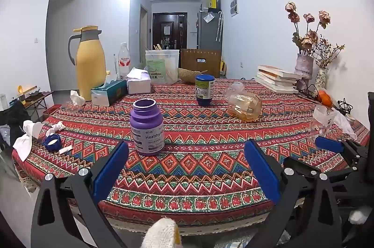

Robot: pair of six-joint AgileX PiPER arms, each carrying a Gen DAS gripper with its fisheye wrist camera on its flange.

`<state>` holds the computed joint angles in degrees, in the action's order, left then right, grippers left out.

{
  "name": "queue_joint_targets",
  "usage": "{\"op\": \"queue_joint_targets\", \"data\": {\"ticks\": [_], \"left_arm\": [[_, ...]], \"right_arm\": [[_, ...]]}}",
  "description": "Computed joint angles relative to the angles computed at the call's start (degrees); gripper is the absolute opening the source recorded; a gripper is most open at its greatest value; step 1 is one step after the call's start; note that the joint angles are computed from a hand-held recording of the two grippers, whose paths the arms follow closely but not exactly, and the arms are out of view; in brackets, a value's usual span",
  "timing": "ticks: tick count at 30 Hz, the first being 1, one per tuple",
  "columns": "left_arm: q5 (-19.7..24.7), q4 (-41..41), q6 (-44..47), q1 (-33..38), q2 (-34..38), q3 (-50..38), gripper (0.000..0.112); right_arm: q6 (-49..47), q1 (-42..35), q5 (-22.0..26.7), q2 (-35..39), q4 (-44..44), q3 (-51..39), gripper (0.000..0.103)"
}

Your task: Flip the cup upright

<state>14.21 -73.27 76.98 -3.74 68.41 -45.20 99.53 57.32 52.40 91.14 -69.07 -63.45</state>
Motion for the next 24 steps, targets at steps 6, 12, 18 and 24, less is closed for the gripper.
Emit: {"op": "queue_joint_targets", "data": {"ticks": [6, 12, 18, 24], "left_arm": [[-0.8, 1.0, -0.5, -0.4, 0.1, -0.1, 0.096], [-0.8, 1.1, -0.7, -0.4, 0.1, 0.0, 0.096], [-0.8, 4.0, -3.8, -0.6, -0.8, 0.0, 0.096], [-0.8, 5.5, -5.3, -0.7, -1.0, -0.1, 0.096]], "right_arm": [[-0.2, 0.0, 0.1, 0.0, 0.1, -0.1, 0.096], [-0.3, -0.1, 0.0, -0.1, 0.2, -0.1, 0.096], [-0.1, 0.0, 0.0, 0.0, 0.2, -0.1, 0.096], [0.0, -0.1, -0.1, 0.1, 0.1, -0.1, 0.096]]}}
